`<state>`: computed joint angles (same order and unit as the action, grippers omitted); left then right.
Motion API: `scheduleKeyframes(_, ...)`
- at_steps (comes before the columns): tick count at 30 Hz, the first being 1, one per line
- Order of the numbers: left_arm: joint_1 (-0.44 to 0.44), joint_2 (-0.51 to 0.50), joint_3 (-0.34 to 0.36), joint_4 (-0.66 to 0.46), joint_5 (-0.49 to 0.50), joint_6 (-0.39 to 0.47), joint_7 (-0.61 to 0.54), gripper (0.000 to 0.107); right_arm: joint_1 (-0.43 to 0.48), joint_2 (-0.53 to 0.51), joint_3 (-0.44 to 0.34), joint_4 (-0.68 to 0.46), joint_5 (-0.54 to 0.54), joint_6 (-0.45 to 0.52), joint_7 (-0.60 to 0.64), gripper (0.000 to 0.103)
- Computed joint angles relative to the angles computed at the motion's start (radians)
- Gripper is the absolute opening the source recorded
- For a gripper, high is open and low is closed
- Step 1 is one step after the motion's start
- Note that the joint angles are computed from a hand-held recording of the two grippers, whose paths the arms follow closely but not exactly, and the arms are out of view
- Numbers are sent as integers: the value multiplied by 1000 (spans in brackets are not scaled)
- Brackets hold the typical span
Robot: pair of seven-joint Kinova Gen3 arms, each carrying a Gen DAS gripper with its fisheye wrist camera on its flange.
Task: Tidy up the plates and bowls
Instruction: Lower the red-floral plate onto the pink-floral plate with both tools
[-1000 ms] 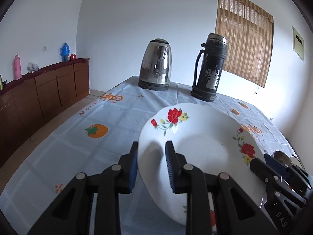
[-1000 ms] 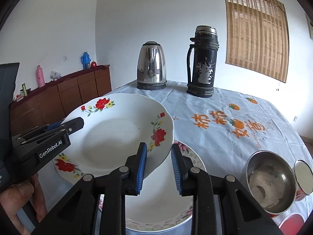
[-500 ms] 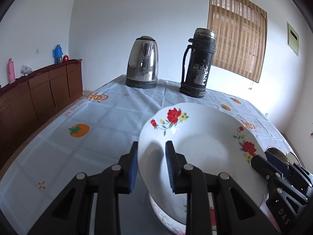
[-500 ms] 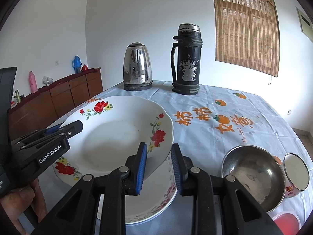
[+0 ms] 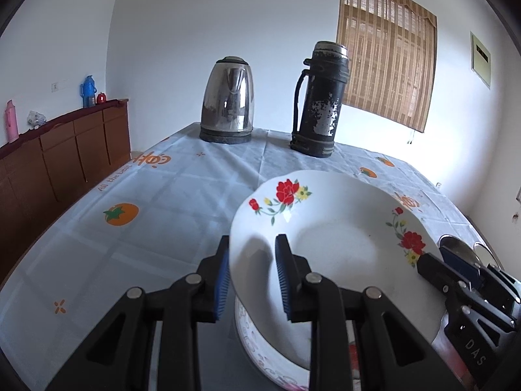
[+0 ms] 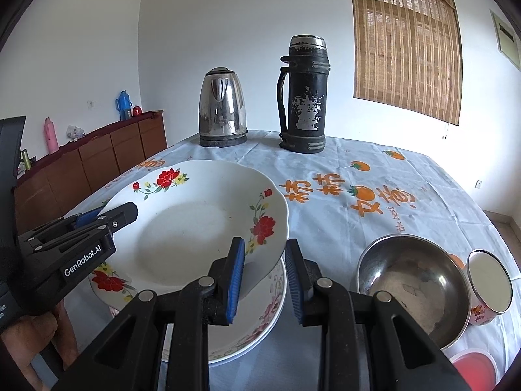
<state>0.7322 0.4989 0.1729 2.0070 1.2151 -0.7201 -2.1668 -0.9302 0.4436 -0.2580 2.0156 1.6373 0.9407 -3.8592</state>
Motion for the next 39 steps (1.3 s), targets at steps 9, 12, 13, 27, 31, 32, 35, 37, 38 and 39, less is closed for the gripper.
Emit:
scheduleKeyframes(9,10,8,3,-14,17,-2,-52,24,4,2,3,4,-11,-3,-1,28)
scheduleKeyframes(12,7,9,7,-21,31,8,-75,24,8,1,4,5,-16,-6,-1,28)
scheduleKeyframes(13,6,10,8,-24,35,10,-83,24,8,1,4,5,-19,-7,1,28)
scheduleKeyframes(27,-15,23,27,-52,108,43,-191,24,8,8,19,-14,-62,-30,47,28)
scheduleKeyframes(31,-25,27,35,-63,140,57,-234,24,8,12,25,-22,-80,-41,70,28)
scheduleKeyframes(32,-27,28,37,-65,146,58,-242,24,7,12,27,-23,-83,-42,73,28)
scheduleKeyframes(35,-30,27,43,-65,153,57,-251,24,6,15,32,-28,-90,-46,82,28)
scheduleKeyframes(37,-33,27,47,-68,165,60,-266,24,5,17,34,-31,-99,-50,93,28)
scheduleKeyframes(38,-35,28,49,-69,169,61,-273,24,4,18,35,-33,-105,-52,99,28)
scheduleKeyframes(39,-37,29,51,-69,174,63,-279,24,4,20,37,-36,-110,-55,106,28)
